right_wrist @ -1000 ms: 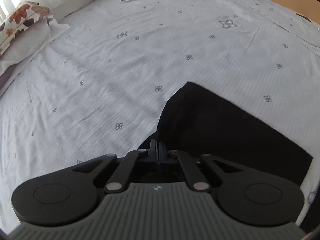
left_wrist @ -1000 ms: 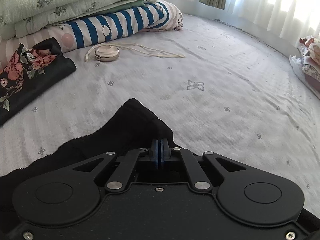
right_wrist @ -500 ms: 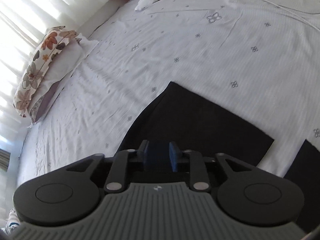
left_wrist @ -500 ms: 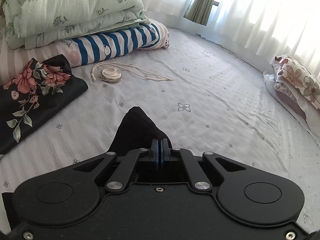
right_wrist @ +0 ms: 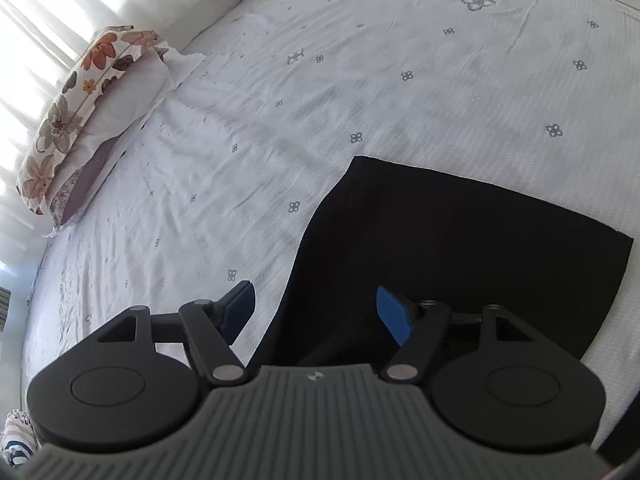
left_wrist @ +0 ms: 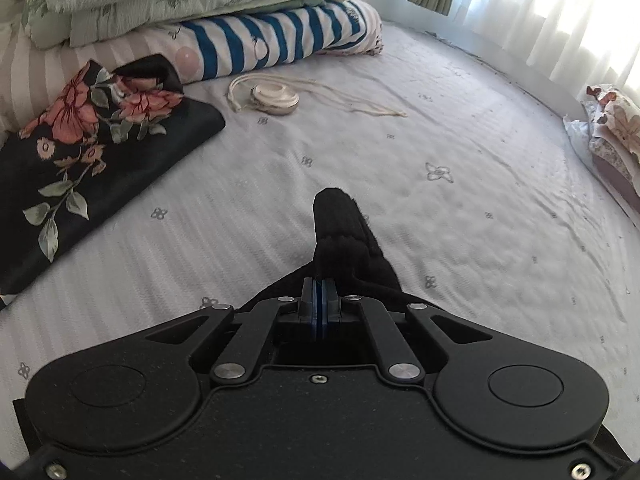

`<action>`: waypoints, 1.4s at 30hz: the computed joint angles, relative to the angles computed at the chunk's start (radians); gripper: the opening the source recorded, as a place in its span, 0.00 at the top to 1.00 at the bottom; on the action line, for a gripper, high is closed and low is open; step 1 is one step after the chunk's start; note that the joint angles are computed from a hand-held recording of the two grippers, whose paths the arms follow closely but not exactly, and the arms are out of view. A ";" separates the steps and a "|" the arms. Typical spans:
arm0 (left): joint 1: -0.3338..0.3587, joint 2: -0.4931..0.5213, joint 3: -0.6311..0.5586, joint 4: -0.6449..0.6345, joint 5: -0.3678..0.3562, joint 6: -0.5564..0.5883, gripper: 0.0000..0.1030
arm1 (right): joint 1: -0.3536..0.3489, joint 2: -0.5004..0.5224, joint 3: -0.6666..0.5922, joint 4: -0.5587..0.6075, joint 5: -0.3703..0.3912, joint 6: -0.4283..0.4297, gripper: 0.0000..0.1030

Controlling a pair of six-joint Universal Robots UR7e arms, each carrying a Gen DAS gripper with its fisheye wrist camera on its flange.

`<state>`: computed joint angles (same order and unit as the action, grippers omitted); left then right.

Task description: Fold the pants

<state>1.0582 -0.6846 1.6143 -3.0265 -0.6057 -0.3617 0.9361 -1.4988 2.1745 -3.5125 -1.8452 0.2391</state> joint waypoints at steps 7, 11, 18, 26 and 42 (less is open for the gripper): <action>0.038 0.033 -0.017 -0.004 0.088 0.007 0.98 | 0.130 0.181 -0.163 0.015 -0.328 -0.119 0.28; 0.044 0.028 -0.016 -0.033 0.071 0.054 0.98 | 0.198 0.275 -0.259 0.023 -0.545 -0.197 0.85; 0.032 0.016 -0.023 -0.112 -0.071 0.156 0.73 | 0.180 0.222 -0.196 -0.009 -0.484 -0.130 0.97; -0.007 0.075 -0.126 -0.018 -0.231 0.176 0.14 | 0.115 0.097 -0.034 -0.089 -0.344 -0.112 0.98; -0.071 0.054 -0.081 0.037 -0.148 0.029 0.91 | -0.007 -0.150 0.219 -0.229 -0.033 -0.181 0.97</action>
<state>0.9874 -0.6310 1.5336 -2.9894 -0.7538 -0.3323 0.9290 -1.6490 2.3934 -3.7412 -1.8782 0.0585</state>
